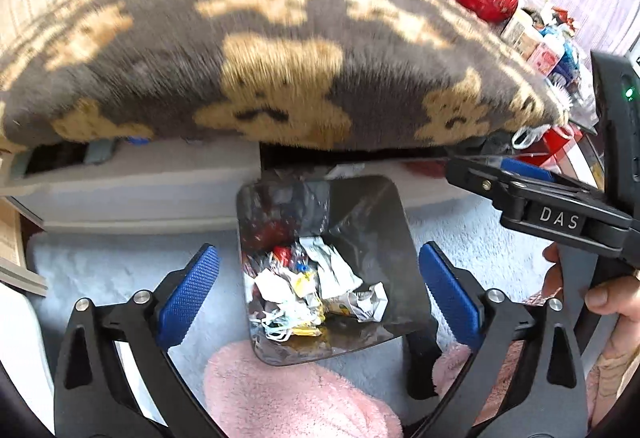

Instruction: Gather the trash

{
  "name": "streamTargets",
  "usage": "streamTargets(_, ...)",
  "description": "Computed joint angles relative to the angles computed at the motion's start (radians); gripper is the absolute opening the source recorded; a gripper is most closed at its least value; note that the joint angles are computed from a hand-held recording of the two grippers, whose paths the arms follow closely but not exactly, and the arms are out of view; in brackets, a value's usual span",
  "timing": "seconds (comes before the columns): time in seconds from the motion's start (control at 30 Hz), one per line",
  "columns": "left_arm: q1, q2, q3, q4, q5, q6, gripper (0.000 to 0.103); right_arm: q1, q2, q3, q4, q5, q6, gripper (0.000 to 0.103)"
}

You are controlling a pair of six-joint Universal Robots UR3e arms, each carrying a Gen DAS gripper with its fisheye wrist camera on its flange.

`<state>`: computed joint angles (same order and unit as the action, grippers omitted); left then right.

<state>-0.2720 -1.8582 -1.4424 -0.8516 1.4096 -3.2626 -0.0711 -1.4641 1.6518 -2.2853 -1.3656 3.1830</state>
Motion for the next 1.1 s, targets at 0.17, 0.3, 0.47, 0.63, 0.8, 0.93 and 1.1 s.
streamTargets(0.17,0.009,0.068,0.025,-0.04,-0.018,-0.017,0.095,-0.034,-0.121,0.014,0.037,0.008,-0.003,0.1)
streamTargets(0.3,-0.012,0.122,0.061,-0.012,0.031,-0.019,0.095,-0.04,-0.211,-0.056,0.068,-0.017,-0.009,0.1)
streamTargets(0.47,-0.02,0.171,0.136,-0.004,0.054,-0.058,0.095,-0.059,-0.313,-0.116,0.048,-0.07,0.016,0.1)
streamTargets(0.63,-0.022,0.224,0.21,-0.014,0.082,-0.099,0.095,-0.105,-0.402,-0.155,0.062,-0.085,0.034,0.1)
streamTargets(0.8,-0.032,0.261,0.262,-0.017,0.111,-0.108,0.095,-0.106,-0.443,-0.218,0.119,-0.139,0.024,0.1)
streamTargets(0.93,-0.078,0.256,0.318,-0.035,0.21,-0.106,0.095,-0.086,-0.46,-0.267,0.155,-0.164,0.017,0.1)
streamTargets(1.1,-0.135,0.255,0.341,-0.044,0.338,-0.104,0.095,-0.035,-0.471,-0.279,0.145,-0.207,0.013,0.1)
